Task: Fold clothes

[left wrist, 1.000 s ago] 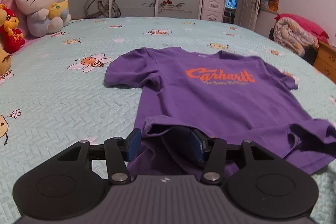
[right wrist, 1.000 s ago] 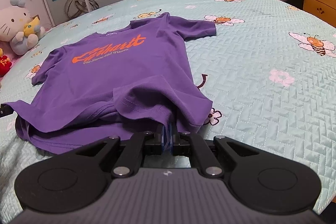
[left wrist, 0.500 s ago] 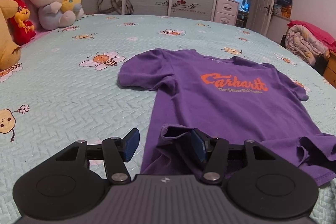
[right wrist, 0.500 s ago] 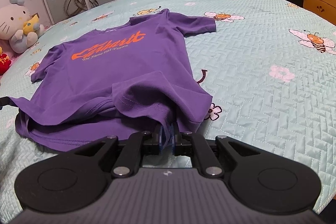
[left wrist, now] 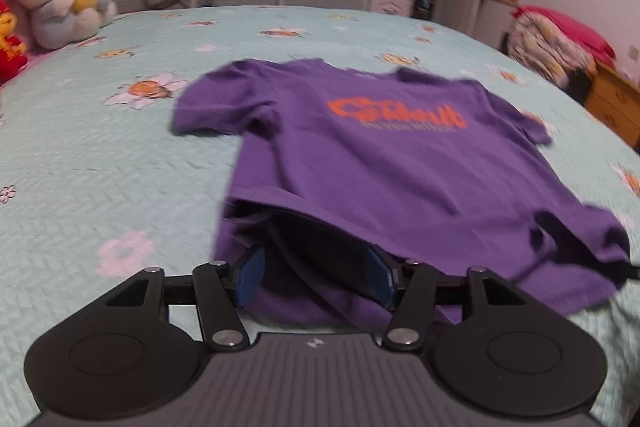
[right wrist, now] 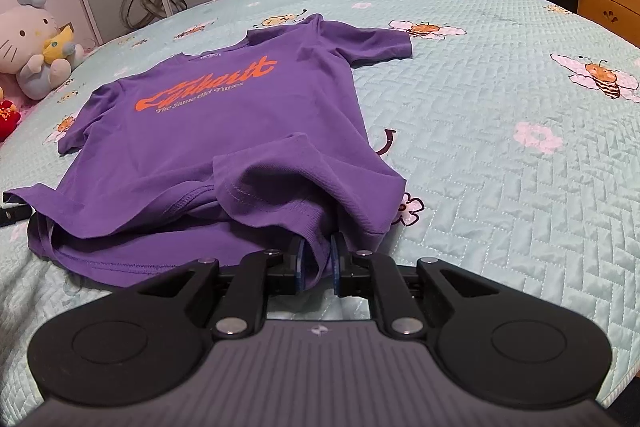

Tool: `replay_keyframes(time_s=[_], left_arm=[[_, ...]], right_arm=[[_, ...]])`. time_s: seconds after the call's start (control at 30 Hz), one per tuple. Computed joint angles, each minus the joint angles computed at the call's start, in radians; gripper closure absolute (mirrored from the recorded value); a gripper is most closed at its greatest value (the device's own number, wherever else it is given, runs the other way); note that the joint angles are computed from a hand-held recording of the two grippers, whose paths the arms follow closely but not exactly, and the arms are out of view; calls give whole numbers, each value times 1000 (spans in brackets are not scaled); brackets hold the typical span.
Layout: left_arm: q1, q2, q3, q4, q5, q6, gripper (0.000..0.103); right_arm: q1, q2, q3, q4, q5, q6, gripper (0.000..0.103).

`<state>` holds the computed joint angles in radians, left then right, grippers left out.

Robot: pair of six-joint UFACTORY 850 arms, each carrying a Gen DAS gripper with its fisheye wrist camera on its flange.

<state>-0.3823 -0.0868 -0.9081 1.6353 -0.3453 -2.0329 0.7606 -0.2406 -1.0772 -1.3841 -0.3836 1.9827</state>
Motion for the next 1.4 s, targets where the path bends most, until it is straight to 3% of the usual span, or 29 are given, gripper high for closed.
replay_keyframes(time_s=[0.07, 0.27, 0.33, 0.53, 0.6, 0.77, 0.83, 0.9, 0.93, 0.97, 1.03, 1.13, 1.2, 1.27, 1.33, 1.4], left_arm=[[-39, -27, -14, -53, -57, 36, 27], [-113, -102, -65, -129, -137, 101, 25], [-128, -134, -98, -199, -201, 157, 25], [-113, -144, -109, -240, -238, 156, 25], [-107, -149, -115, -249, -279, 149, 29], [-82, -132, -119, -273, -263, 124, 56], [-82, -139, -128, -292, -260, 152, 57], [-83, -146, -137, -313, -258, 181, 51], [-78, -151, -144, -340, -245, 207, 37], [-77, -154, -148, -351, -243, 217, 33], [-79, -157, -152, -360, -251, 230, 33], [-91, -146, -138, -312, -293, 180, 33], [-89, -132, -121, -266, -310, 127, 40], [-71, -115, -108, -249, -261, 112, 82], [-70, -108, -102, -233, -231, 114, 99], [-88, -109, -98, -189, -247, 104, 102]], right_arm=[[0, 0, 1, 1, 2, 0, 90], [-3, 4, 8, -13, 20, 12, 90], [-5, 6, 12, -16, 25, 18, 90], [-15, 13, 26, -41, 40, 56, 90], [-17, 11, 30, -58, 42, 75, 90], [-12, 9, 27, -80, 31, 80, 90], [-9, 9, 25, -89, 26, 80, 90], [-7, 3, 19, -83, 23, 58, 88], [-4, -5, 11, -77, 10, 42, 85], [0, -13, 4, -71, -3, 27, 81], [9, -29, -11, -84, -34, 6, 70], [28, -42, -16, -123, -80, -18, 68], [39, -51, -16, -166, -110, -19, 68], [50, -61, -13, -230, -146, -4, 68], [57, -76, -21, -272, -191, -5, 68], [60, -85, -28, -295, -219, -3, 72]])
